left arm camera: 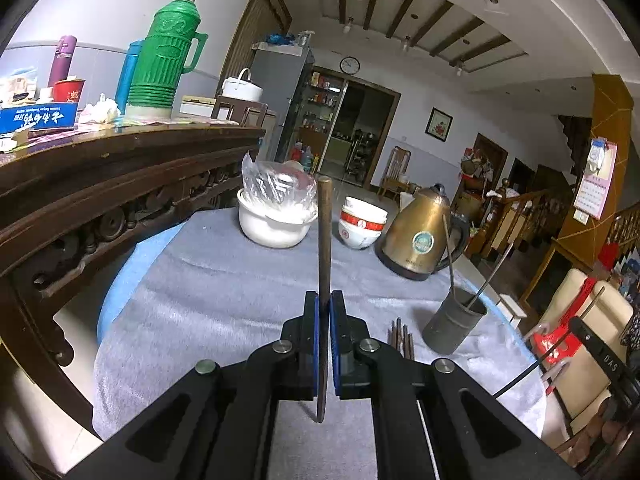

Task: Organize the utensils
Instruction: 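Lift both held chopsticks upright and carry them toward the grey cup, then lower both held chopsticks into the grey cup and open both tools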

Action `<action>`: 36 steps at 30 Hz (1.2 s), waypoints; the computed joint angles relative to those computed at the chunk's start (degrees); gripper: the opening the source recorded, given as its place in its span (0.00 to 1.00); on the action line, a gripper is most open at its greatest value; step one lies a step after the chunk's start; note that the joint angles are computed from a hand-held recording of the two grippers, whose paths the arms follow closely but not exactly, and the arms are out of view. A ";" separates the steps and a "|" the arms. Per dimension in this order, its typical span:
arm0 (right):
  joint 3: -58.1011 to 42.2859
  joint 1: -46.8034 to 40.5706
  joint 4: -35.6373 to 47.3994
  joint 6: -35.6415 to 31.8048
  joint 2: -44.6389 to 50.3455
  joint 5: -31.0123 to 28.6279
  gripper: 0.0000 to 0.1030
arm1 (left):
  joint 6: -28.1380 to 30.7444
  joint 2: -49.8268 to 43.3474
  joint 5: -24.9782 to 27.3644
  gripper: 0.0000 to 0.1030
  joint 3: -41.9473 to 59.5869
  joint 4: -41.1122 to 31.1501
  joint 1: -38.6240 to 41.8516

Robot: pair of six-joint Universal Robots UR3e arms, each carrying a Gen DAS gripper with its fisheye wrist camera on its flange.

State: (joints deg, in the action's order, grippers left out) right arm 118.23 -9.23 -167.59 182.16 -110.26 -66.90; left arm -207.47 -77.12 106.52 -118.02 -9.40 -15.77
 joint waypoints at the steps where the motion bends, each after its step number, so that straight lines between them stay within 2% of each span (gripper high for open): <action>1: -0.42 -0.13 0.11 -0.04 0.05 0.25 0.06 | -0.10 0.50 -0.47 0.05 0.14 -0.04 0.31; 14: -6.97 -3.11 3.36 1.74 -1.16 5.26 0.06 | -1.84 -0.36 -7.18 0.05 6.68 -0.55 2.02; 22: -12.90 -5.36 2.99 4.27 1.58 6.93 0.06 | -2.71 -5.60 -15.09 0.05 15.73 0.37 4.64; 26: -18.05 -6.19 0.57 6.62 5.86 6.94 0.06 | -3.61 -13.60 -18.43 0.05 26.14 -0.13 4.53; 32: -29.95 -3.80 -1.47 9.18 17.90 4.69 0.06 | -3.50 -29.36 -18.46 0.05 47.28 -4.80 1.45; 36: -37.08 -1.23 -0.44 9.06 26.63 2.69 0.06 | -0.86 -40.12 -16.84 0.05 61.91 -10.67 -0.95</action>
State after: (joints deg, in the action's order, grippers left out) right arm 81.15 -10.46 -168.03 191.22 -83.63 -64.21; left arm -208.33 -117.24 89.68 -56.10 -20.07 -16.72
